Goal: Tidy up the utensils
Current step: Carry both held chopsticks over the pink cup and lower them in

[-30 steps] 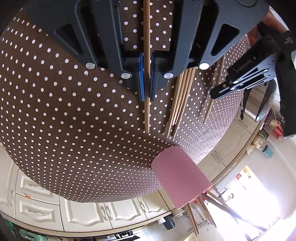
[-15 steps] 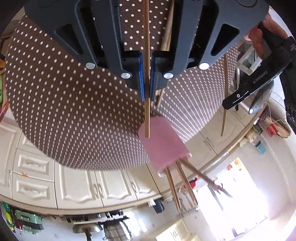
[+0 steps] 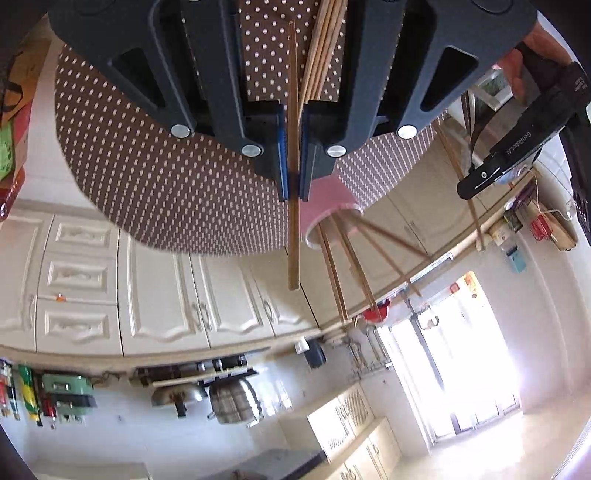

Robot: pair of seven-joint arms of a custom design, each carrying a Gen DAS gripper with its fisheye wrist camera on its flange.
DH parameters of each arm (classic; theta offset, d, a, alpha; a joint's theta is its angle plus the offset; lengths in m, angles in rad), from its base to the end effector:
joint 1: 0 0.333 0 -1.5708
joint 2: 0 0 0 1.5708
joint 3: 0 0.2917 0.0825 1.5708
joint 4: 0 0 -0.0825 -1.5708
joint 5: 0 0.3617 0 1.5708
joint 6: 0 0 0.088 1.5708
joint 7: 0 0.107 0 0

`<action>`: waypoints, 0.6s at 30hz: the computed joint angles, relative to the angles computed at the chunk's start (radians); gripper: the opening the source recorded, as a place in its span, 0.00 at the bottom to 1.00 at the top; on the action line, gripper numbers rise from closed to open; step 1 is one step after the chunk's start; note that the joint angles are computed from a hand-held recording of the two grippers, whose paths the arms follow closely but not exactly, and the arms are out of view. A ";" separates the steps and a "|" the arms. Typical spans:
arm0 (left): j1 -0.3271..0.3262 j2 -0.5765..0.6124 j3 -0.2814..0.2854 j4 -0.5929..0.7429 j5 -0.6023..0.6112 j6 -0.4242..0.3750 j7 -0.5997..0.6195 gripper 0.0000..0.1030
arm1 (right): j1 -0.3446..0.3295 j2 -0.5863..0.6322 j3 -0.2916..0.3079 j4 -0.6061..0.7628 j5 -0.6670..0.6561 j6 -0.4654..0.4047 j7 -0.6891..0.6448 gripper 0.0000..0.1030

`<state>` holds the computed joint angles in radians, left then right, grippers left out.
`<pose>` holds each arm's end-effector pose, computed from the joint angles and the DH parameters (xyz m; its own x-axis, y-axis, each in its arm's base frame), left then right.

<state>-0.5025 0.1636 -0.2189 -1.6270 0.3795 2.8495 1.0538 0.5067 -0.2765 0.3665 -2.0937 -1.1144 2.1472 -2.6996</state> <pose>0.4714 -0.4245 0.6326 -0.5210 -0.8452 0.1191 -0.4580 0.1591 -0.8746 0.3358 0.3686 0.5717 -0.3596 -0.8626 -0.3559 -0.2956 0.4671 -0.8334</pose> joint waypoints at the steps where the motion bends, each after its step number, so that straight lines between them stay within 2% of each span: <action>1: -0.004 0.003 0.003 0.016 0.007 -0.014 -0.008 0.06 | -0.002 -0.005 0.003 0.006 -0.009 -0.013 -0.004 0.06; 4: 0.015 0.012 -0.025 0.051 -0.081 -0.028 0.070 0.06 | -0.009 -0.014 0.008 0.026 -0.030 -0.044 -0.015 0.06; 7: -0.003 0.017 -0.007 0.087 -0.046 -0.025 0.058 0.06 | -0.020 -0.027 0.014 0.044 -0.057 -0.068 -0.021 0.06; 10: 0.009 0.029 -0.030 0.126 -0.123 -0.009 0.123 0.06 | -0.032 -0.033 0.022 0.079 -0.086 -0.101 -0.052 0.06; 12: -0.031 0.037 0.015 0.169 -0.030 -0.005 0.051 0.06 | -0.041 -0.032 0.025 0.110 -0.110 -0.114 -0.081 0.06; 15: -0.040 0.061 0.015 0.241 -0.019 -0.014 0.051 0.06 | -0.055 -0.032 0.025 0.153 -0.143 -0.122 -0.124 0.06; 18: -0.081 0.085 0.055 0.310 0.065 -0.019 -0.016 0.06 | -0.071 -0.008 0.027 0.216 -0.170 -0.136 -0.164 0.06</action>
